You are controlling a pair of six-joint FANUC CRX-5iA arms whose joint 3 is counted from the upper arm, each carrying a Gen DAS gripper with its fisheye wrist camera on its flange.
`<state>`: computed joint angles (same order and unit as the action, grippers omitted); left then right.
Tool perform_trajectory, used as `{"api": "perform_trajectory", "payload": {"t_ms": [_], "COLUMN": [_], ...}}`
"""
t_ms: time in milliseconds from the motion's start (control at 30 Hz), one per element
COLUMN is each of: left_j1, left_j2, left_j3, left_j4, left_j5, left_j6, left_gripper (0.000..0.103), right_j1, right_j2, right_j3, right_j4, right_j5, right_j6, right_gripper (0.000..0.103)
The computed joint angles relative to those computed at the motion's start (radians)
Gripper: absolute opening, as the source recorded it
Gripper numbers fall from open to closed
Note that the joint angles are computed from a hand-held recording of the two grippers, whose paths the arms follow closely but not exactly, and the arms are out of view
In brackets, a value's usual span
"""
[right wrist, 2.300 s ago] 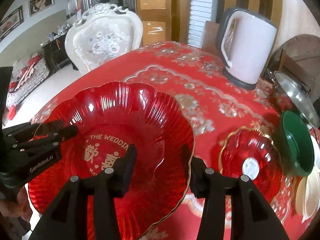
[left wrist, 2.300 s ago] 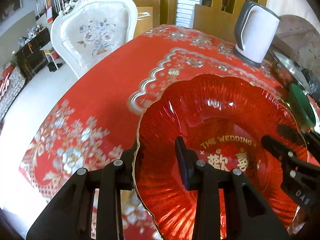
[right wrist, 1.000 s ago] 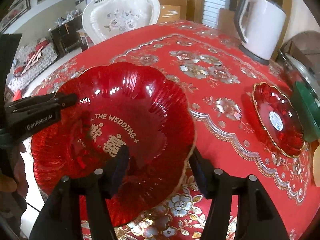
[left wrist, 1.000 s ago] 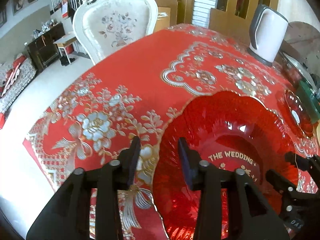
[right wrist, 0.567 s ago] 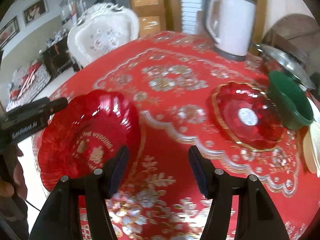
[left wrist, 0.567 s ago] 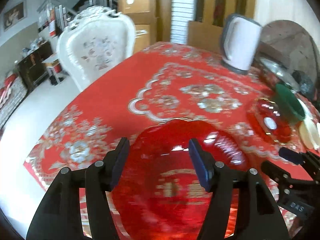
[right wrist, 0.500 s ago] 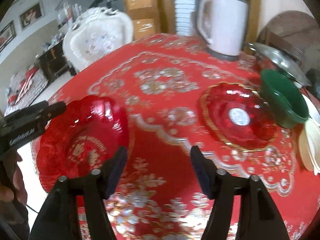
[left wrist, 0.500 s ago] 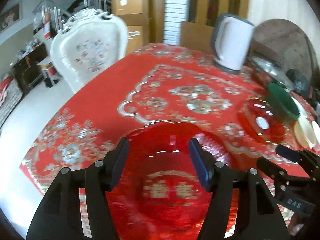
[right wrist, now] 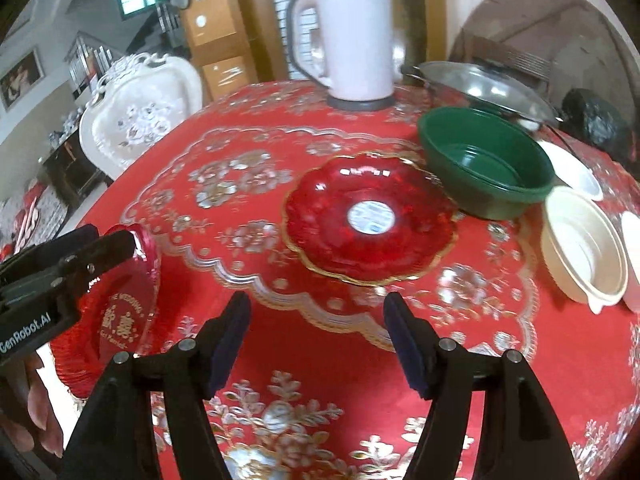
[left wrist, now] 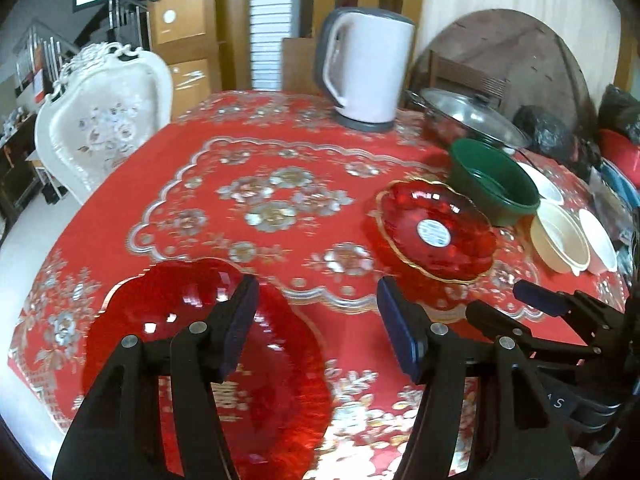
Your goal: Organize plates and bowls
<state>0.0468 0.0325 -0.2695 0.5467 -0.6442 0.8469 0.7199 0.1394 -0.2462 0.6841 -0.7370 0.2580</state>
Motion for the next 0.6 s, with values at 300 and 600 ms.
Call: {"api": "perform_trajectory", "payload": {"t_ms": [300, 600], "left_j1": [-0.079, -0.135], "left_j2": [0.048, 0.113], "left_j3": [0.055, 0.136], "left_j4": [-0.069, -0.162], "left_j5": [-0.02, -0.037], "left_j6": [0.084, 0.2], "left_gripper": [0.062, 0.062], "right_j1": [-0.031, -0.068], "right_j2": [-0.057, -0.076], "right_j3": [-0.067, -0.091], "right_j4": [-0.002, -0.027], "right_j5": [-0.009, -0.017], "right_j6": [-0.05, -0.049], "right_gripper": [0.069, 0.069]}}
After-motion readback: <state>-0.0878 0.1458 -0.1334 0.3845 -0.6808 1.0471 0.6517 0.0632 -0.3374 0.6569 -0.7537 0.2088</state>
